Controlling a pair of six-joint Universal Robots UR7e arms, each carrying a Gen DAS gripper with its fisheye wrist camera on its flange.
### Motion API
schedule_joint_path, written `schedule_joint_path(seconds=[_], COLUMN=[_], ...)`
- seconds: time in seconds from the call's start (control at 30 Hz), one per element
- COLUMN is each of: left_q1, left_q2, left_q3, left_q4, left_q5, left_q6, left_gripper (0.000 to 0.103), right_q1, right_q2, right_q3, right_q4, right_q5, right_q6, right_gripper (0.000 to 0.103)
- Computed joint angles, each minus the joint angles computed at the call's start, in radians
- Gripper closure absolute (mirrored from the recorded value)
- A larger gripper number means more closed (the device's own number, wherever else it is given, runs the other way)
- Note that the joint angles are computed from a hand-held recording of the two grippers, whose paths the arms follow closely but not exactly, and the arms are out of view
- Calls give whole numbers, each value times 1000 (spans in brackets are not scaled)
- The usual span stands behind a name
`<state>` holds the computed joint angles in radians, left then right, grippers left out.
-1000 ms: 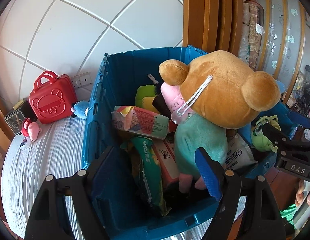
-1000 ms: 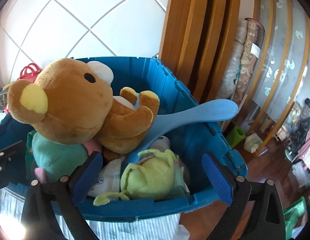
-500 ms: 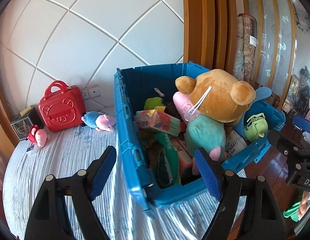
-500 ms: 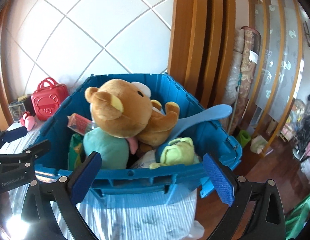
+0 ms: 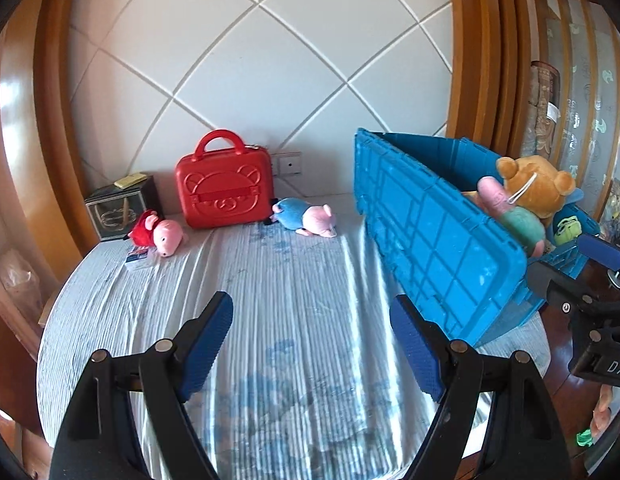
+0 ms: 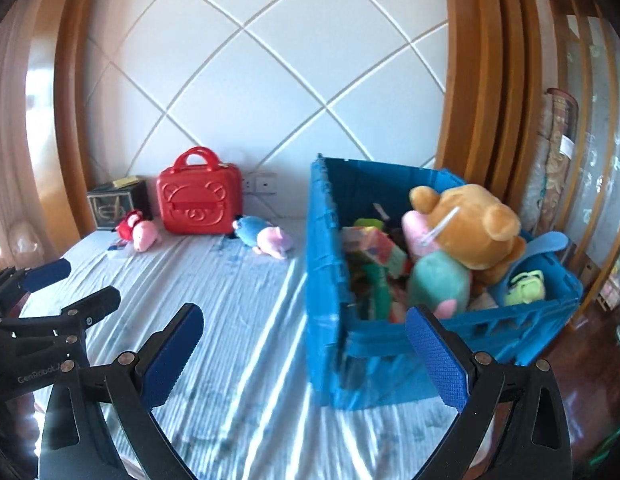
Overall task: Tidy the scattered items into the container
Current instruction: 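Withdraw both tools from the crate back toward the bed, then move both tools toward the red-dress pig plush and clear floss box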
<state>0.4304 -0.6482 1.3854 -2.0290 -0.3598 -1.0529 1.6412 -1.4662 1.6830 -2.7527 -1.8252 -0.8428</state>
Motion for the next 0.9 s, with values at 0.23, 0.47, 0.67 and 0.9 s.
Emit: schedule_joint_path(seconds=[0.23, 0.47, 0.67, 0.9], left_q1=[30, 107, 176, 235], left_q2=[-133, -155, -159, -184], left_q3=[113, 63, 8, 2], left_q4=[199, 422, 590, 616], left_q5=[23, 40, 39, 26], left_q6=[-250, -414, -553, -564], left_gripper=[22, 22, 22, 22], right_q1=[87, 100, 96, 107], right_q2=[91, 248, 394, 509], right_q3=[17, -86, -226, -332], right_q4=[-5, 28, 87, 139], right_q5=[-41, -25, -28, -62], right_q6=[14, 2, 2, 2], right_gripper=[0, 0, 0, 0])
